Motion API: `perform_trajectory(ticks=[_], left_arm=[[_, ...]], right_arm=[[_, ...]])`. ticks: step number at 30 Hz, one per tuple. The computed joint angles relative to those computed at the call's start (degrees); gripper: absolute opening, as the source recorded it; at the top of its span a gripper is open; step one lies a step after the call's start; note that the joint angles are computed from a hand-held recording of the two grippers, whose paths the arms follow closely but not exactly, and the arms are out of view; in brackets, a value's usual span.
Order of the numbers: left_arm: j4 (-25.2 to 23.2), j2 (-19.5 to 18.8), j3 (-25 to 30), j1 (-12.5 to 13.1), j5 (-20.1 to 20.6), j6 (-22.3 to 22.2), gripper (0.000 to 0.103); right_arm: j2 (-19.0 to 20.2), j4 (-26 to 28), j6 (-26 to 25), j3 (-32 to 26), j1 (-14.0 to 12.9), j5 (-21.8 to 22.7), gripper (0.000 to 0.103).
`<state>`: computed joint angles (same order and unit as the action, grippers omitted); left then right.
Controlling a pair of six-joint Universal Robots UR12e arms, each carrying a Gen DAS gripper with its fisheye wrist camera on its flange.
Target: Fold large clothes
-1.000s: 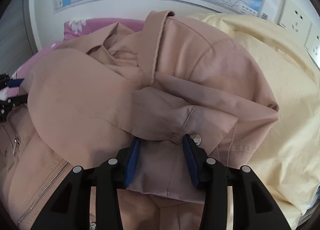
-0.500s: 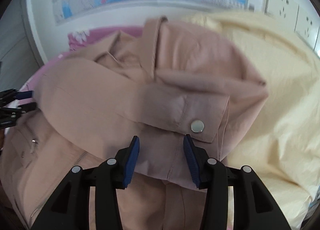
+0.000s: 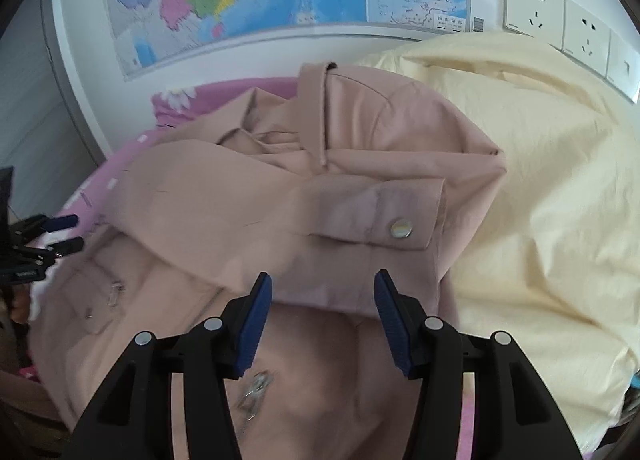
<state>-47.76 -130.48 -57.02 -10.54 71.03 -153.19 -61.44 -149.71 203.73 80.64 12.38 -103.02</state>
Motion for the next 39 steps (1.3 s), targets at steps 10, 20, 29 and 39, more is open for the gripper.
perform_trajectory(ticks=[10,20,29,39], left_arm=[[2.9,3.4,-5.8,0.1,-0.5,1.3,0.08],[6.3,6.5,-10.9,0.2,-0.4,1.7,0.087],[4.6,8.1,-13.1,1.6,-2.8,0.7,0.091],[-11.8,7.0,-11.2,6.5,-15.3,-1.9,0.091]], right_arm=[[-2.8,-5.6,4.4,5.5,1.4,3.2,0.064],[-5.5,-10.1,9.4,11.1,2.4,5.2,0.065],[-8.9,-11.4,14.5,16.4,3.9,0.7,0.08],[-11.4,-15.5,21.7,23.3,2.8,5.8,0.09]])
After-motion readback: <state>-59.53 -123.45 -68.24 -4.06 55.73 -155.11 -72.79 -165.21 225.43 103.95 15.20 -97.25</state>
